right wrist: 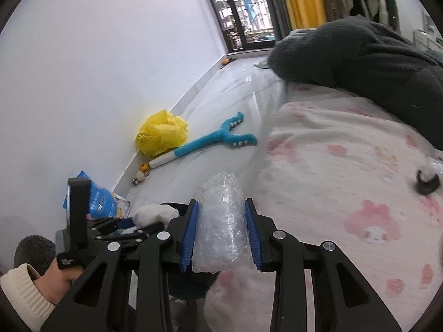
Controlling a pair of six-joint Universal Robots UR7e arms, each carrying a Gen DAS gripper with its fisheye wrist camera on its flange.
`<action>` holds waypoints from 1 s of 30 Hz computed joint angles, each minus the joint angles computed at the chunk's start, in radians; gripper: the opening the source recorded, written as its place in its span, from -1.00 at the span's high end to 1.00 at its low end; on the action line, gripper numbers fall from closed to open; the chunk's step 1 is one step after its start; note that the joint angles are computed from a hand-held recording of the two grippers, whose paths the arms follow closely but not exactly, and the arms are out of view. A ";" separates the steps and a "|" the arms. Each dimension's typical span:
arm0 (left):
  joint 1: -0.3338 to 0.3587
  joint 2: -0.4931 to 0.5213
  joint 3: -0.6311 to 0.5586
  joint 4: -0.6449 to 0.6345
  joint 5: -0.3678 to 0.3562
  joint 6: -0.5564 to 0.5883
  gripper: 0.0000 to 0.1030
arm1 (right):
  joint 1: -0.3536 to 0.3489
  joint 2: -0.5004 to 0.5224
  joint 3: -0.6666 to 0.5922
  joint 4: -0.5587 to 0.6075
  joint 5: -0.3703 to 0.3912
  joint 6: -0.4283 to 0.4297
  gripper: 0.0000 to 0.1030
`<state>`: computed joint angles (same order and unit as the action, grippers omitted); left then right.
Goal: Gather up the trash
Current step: 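Carry the tissue wad and bubble-wrap roll over the teal bin with both grippers, then open the left gripper to drop the tissue wad into the bin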
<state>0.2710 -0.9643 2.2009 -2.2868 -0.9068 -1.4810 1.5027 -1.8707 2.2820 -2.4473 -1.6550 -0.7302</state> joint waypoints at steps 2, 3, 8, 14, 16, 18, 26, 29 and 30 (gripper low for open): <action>0.007 -0.012 0.022 -0.017 -0.025 -0.012 -0.02 | 0.019 0.018 0.010 -0.012 -0.011 0.012 0.33; 0.009 -0.017 0.034 -0.027 -0.033 -0.012 -0.02 | 0.030 0.031 0.014 -0.019 -0.019 0.020 0.33; 0.026 -0.026 0.071 -0.052 -0.086 -0.007 -0.02 | 0.069 0.080 0.032 -0.041 -0.046 0.037 0.33; 0.050 -0.032 0.120 -0.093 -0.166 -0.029 -0.02 | 0.111 0.147 0.049 -0.076 -0.067 0.073 0.33; 0.060 -0.032 0.136 -0.108 -0.193 -0.028 -0.03 | 0.123 0.171 0.054 -0.090 -0.077 0.081 0.33; 0.069 -0.032 0.145 -0.120 -0.214 -0.025 -0.02 | 0.134 0.193 0.059 -0.100 -0.088 0.089 0.33; 0.091 -0.038 0.196 -0.197 -0.289 -0.011 -0.20 | 0.158 0.288 0.073 -0.149 -0.148 0.123 0.33; 0.082 -0.051 0.209 -0.205 -0.289 -0.014 -0.37 | 0.163 0.319 0.072 -0.158 -0.171 0.132 0.33; 0.078 -0.057 0.214 -0.204 -0.286 -0.018 -0.39 | 0.165 0.330 0.074 -0.162 -0.182 0.134 0.33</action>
